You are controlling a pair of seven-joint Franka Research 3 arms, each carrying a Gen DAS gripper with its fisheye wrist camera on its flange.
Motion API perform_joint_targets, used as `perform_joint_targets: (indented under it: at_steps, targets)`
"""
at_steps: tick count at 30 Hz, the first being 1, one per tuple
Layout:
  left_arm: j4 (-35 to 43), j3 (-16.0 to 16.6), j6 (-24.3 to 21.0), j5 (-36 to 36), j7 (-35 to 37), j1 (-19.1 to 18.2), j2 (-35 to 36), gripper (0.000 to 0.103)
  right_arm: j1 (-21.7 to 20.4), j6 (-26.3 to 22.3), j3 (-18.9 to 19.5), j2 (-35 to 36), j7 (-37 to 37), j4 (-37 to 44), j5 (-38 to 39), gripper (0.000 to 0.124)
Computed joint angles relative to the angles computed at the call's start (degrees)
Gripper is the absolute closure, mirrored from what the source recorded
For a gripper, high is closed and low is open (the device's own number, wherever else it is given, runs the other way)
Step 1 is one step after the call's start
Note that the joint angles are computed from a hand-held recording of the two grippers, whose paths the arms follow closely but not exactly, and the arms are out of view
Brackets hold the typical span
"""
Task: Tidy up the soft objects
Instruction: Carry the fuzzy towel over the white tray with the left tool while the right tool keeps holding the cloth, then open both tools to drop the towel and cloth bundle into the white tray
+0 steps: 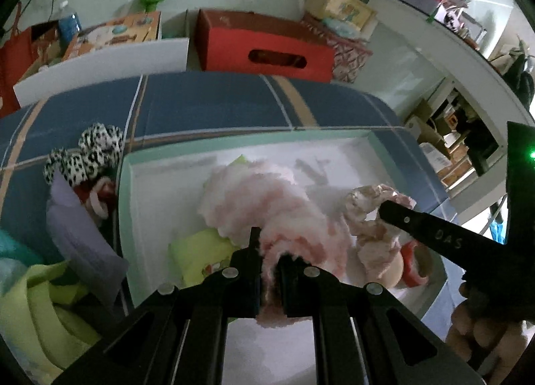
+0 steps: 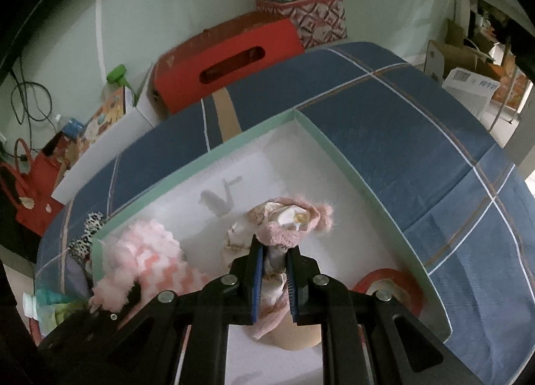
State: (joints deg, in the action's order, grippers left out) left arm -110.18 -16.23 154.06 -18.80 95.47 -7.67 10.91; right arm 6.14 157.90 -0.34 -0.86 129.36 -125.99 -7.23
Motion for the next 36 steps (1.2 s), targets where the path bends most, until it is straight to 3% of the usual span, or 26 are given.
perform_joint_targets:
  at_steps: [6,10,12,14,16,21,24,30,32,36]
  targets:
    - [0.3,0.0,-1.1,-0.1,0.1,0.2,0.2,0.094,0.4,-1.3,0.0,0.8,-1.0,1.1,0.5,0.108]
    - [1.2,-0.1,-2.6,-1.4,0.2,0.6,0.6,0.092,0.6,-2.2,0.1,-0.1,2.0,1.4,-3.8,0.108]
    - [1.3,0.2,-3.1,-0.9,-0.4,0.5,0.3,0.086,0.6,-3.4,0.4,-0.6,3.3,1.7,-6.4,0.107]
    - [1.3,0.8,-3.5,0.9,-1.9,0.0,-0.3,0.07,0.6,-4.2,0.6,-1.0,3.3,1.9,-7.0,0.107]
    - [0.8,0.8,-3.1,0.9,-1.9,0.1,-1.3,0.062,0.6,-4.8,0.8,-1.5,3.3,2.0,-7.3,0.107]
    - [0.0,1.3,-2.9,-1.0,-0.5,0.0,-3.9,0.052,0.1,-6.8,1.8,-3.2,5.6,2.3,-12.0,0.106]
    - [-0.5,2.1,-3.0,-0.3,-1.8,-0.5,-5.2,0.043,-0.2,-7.2,2.4,-4.5,6.7,2.1,-14.3,0.098]
    - [-1.5,3.4,-2.9,1.1,-3.7,-0.8,-7.2,0.039,-0.7,-7.3,3.3,-5.6,7.8,1.7,-16.0,0.084]
    - [-1.9,4.0,-3.0,2.5,-5.7,-0.9,-7.7,0.027,-0.7,-7.5,3.3,-5.7,7.5,1.7,-15.5,0.082]
    - [-2.5,4.7,-2.8,6.0,-9.3,-0.9,-8.3,0.025,-0.8,-7.6,3.4,-5.6,7.5,1.7,-15.4,0.073]
